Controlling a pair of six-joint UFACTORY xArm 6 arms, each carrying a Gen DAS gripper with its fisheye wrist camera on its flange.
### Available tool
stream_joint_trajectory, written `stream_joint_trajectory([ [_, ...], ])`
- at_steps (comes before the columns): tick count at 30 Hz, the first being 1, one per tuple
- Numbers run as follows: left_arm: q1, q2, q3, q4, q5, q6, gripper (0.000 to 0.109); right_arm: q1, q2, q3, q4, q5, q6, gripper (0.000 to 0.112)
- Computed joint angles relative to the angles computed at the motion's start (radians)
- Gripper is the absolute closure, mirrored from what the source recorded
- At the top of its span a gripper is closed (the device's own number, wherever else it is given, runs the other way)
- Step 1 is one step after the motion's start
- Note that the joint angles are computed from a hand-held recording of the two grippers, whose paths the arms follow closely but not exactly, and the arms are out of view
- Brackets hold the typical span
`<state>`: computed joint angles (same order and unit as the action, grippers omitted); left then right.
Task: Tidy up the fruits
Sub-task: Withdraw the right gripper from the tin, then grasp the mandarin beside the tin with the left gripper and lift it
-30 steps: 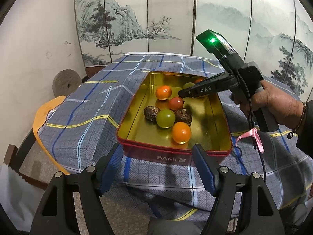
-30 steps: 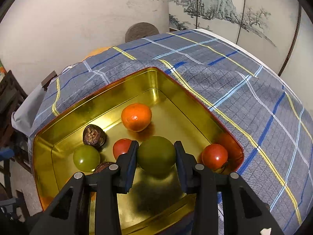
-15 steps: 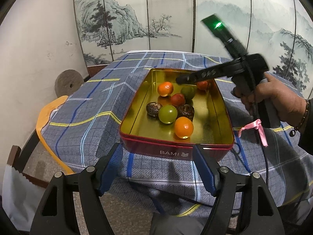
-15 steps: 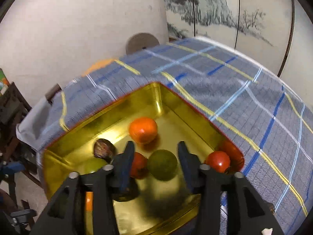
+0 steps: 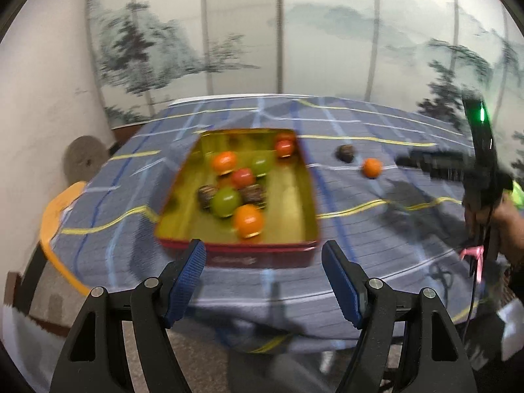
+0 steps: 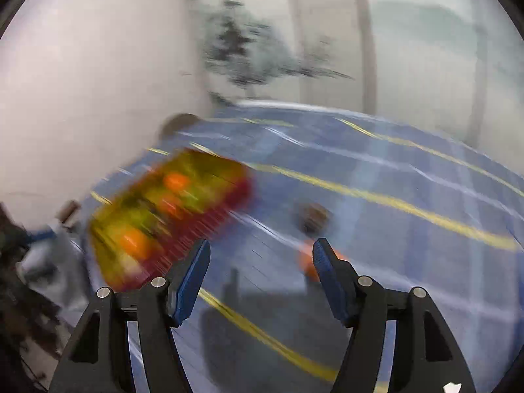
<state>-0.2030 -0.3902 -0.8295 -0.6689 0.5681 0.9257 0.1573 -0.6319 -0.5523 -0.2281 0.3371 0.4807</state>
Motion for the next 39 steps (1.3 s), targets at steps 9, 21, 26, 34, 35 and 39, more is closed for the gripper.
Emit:
stream_joint_trajectory([
  [9,-0.194,0.236,-0.272,-0.08,0.132,-0.142,0.035,-0.285,-0.416,0.264,-0.011,0.254,-0.059,0.05],
  [21,-0.398,0.637,-0.561,0.191,-0.049,-0.44,0.038,-0.461,-0.496,0.347,0.58,0.192,-0.45,0.047],
  [26,-0.418,0.698,-0.584,0.266,-0.076,-0.51,0.042,-0.475,-0.499,0.355,0.718,0.18,-0.541,0.046],
  [34,-0.445,0.704,-0.545,0.288,-0.143,-0.451,0.071,-0.474,-0.501,0.355,0.77,0.185,-0.573,0.046],
  [35,-0.443,0.7,-0.541,0.246,-0.14,-0.419,0.072,-0.474,-0.498,0.354,0.766,0.185,-0.569,0.046],
  [39,-0.439,0.694,-0.53,0.227,-0.149,-0.421,0.072,-0.474,-0.478,0.35,0.736,0.179,-0.53,0.044],
])
